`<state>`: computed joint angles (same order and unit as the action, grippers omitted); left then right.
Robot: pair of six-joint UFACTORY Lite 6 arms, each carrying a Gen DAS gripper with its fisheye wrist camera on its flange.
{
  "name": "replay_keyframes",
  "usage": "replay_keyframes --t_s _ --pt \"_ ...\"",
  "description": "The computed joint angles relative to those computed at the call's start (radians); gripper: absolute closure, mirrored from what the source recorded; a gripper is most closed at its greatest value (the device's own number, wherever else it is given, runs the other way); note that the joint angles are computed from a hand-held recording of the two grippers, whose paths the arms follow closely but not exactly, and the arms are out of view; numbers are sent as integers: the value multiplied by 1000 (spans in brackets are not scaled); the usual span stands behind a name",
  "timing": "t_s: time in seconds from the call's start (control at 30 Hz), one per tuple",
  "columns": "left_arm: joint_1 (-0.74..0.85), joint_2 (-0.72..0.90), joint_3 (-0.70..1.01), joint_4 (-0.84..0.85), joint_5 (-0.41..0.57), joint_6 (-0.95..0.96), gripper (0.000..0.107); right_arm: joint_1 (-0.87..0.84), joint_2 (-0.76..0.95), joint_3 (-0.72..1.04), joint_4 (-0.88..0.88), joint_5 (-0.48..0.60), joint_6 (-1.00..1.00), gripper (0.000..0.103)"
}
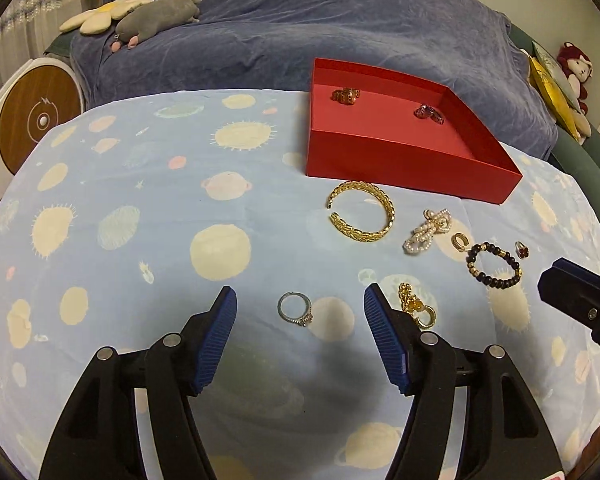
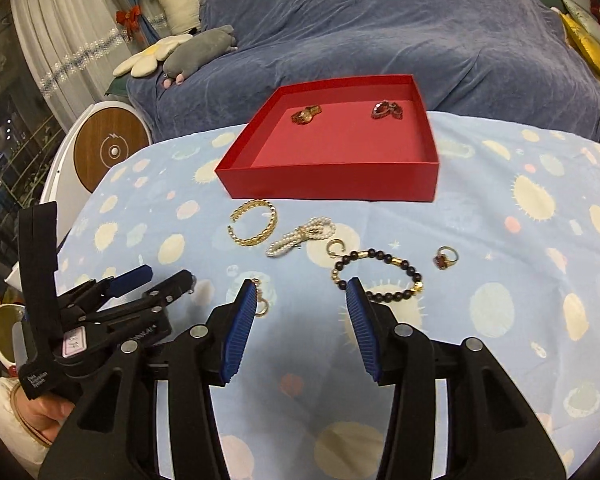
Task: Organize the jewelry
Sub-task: 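Withdraw both open tools from the box back over the jewelry, then grasp the pearl bracelet with the right tool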
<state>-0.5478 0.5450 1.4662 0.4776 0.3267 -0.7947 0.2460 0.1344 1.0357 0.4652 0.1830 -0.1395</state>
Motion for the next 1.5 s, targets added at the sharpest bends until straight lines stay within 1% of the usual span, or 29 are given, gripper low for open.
replay_keyframes --t_s 0.1,0.17,0.27,0.37,0.6,0.87,0.93,1.07,1.13,1.2,1.3,1.37,1.47,1.5 --pt "0 8 13 15 -3 -6 42 18 97 88 92 13 -89 58" --pt "6 17 27 -7 -5 21 41 17 171 156 198 29 -187 58" --pt "22 25 34 -50 -15 62 41 10 263 246 246 54 -226 58" --pt "38 37 46 -83 -18 87 41 3 336 314 235 65 -199 58" --pt "62 63 63 -145 -37 142 41 -17 440 381 184 50 -117 58" --pt "78 89 88 -310 -47 306 41 -8 514 455 54 35 -3 59" --pt "83 93 93 -346 -46 339 41 -4 525 470 -8 26 49 59" --pt "96 99 101 -424 -48 406 41 -5 556 510 -31 18 73 60" --pt "101 103 104 -463 -48 442 41 -3 571 535 -152 29 184 70" --pt "105 107 111 -485 -47 464 41 -10 568 535 -193 49 213 83" --pt "110 116 124 -577 -47 552 41 -33 544 510 -125 79 145 89" --pt "108 133 147 -622 -42 597 41 -38 526 489 -159 84 172 90" --pt "90 172 200 -578 -36 563 41 -33 486 441 -267 76 263 92" --pt "83 194 232 -555 -27 548 41 -34 466 423 -275 76 269 92"
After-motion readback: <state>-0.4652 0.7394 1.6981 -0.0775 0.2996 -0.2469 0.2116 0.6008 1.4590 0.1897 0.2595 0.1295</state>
